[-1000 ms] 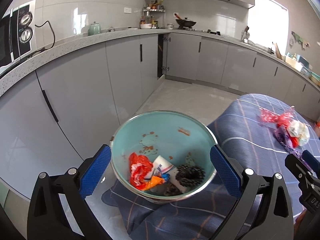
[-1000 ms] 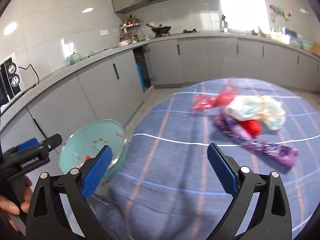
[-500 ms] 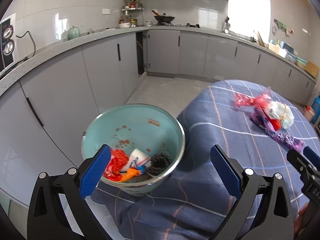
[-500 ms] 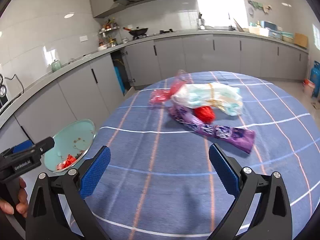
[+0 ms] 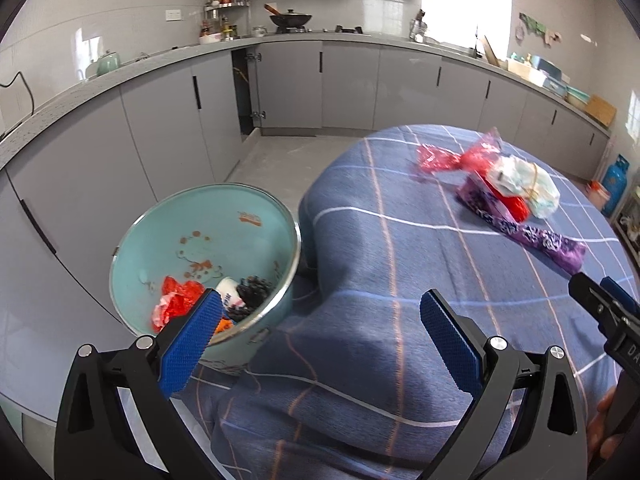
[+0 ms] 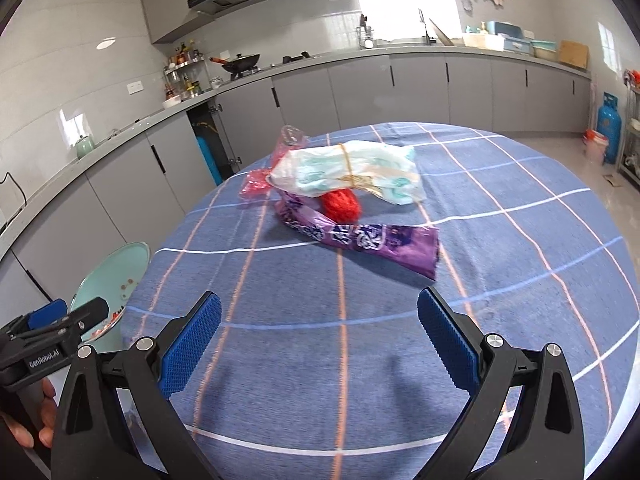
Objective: Collect trash
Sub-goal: 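Move both grippers back toward the remaining pile on the cloth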
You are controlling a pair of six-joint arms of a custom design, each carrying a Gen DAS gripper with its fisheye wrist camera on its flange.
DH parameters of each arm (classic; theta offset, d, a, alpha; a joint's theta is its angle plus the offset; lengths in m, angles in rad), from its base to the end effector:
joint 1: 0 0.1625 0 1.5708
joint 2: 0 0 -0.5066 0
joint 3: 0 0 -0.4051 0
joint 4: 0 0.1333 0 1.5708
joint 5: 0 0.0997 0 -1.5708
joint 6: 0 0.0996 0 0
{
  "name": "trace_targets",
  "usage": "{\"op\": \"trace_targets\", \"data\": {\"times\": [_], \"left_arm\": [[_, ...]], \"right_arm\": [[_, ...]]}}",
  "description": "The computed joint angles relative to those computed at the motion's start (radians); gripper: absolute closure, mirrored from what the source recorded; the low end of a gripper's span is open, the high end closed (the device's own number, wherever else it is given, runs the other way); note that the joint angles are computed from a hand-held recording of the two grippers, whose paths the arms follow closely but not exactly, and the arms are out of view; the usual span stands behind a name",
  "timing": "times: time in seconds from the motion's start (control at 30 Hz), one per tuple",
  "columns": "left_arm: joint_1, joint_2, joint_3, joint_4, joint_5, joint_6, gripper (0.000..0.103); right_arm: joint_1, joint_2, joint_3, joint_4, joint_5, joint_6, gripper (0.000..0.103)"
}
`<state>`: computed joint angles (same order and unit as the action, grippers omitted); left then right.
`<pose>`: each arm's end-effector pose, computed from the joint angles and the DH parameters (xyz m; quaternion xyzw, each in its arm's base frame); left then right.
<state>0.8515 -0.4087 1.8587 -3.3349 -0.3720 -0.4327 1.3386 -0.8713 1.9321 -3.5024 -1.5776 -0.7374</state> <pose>-0.2382 -0.6151 -0.0419 0.0291 0.8198 -0.4118 0.3970 -0.0238 -0.6770 0.2087 0.2252 -0.8783 0.3717 0.1993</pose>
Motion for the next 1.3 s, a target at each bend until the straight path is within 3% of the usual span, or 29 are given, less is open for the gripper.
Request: {"op": "trace_targets", "data": {"times": [0.67,0.97,1.3], "left_arm": [[-0.006,0.064,-0.082,0.035,-0.114,0.096,0.006],[0.003,0.077,-0.107,0.054,-0.116,0.115,0.006],[0.022,0.07,-0.135,0.09,-0.149,0.114,0.006]], "right_arm": [[-0.04,-0.034,-0.022,0.066,0.006,0.037,0.006],[-0.032,-0.038,-0.057,0.122,-0.008,0.035,0.006],[0.005,-0.005,-0.209,0.305,-0.075,0.005,0.007]]}}
